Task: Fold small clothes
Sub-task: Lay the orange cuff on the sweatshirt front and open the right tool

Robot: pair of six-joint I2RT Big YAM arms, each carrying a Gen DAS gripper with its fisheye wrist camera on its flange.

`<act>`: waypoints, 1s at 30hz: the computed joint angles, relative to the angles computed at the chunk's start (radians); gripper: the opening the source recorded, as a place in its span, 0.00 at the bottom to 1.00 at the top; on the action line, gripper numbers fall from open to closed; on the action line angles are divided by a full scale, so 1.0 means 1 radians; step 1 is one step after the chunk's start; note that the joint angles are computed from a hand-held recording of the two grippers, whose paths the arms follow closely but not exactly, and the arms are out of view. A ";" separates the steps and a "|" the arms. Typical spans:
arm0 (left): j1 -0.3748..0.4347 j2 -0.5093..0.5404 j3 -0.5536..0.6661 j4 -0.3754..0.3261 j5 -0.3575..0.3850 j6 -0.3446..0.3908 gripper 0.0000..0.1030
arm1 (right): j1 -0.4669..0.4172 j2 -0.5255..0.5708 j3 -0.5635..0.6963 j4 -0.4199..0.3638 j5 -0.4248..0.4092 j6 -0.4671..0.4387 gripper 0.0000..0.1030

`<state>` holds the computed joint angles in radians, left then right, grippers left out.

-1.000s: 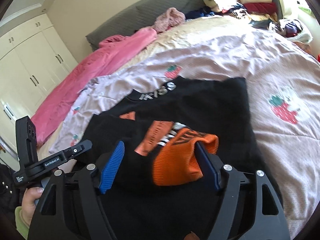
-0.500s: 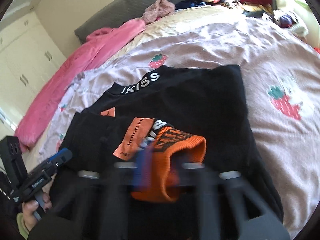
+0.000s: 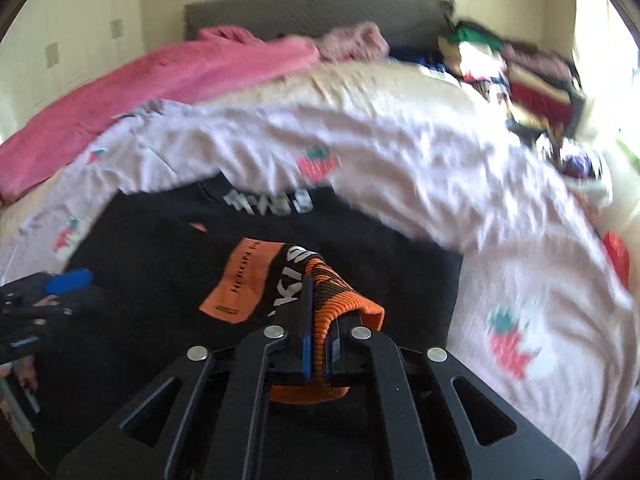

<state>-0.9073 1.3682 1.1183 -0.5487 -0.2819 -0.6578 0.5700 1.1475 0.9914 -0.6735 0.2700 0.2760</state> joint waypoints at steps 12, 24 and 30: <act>-0.003 0.012 0.012 -0.025 0.007 0.012 0.44 | -0.024 -0.043 -0.090 0.025 0.037 0.119 0.58; 0.000 -0.013 0.012 -0.060 -0.014 0.000 0.52 | 0.053 -0.129 -0.075 0.091 0.021 0.138 0.63; 0.015 -0.034 0.003 -0.071 -0.005 -0.016 0.52 | 0.075 -0.076 -0.044 0.085 0.006 0.167 0.64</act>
<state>-0.8925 1.3337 1.1214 -0.6192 -0.2865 -0.6741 0.6446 1.0719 0.9470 -0.5889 0.2764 0.4433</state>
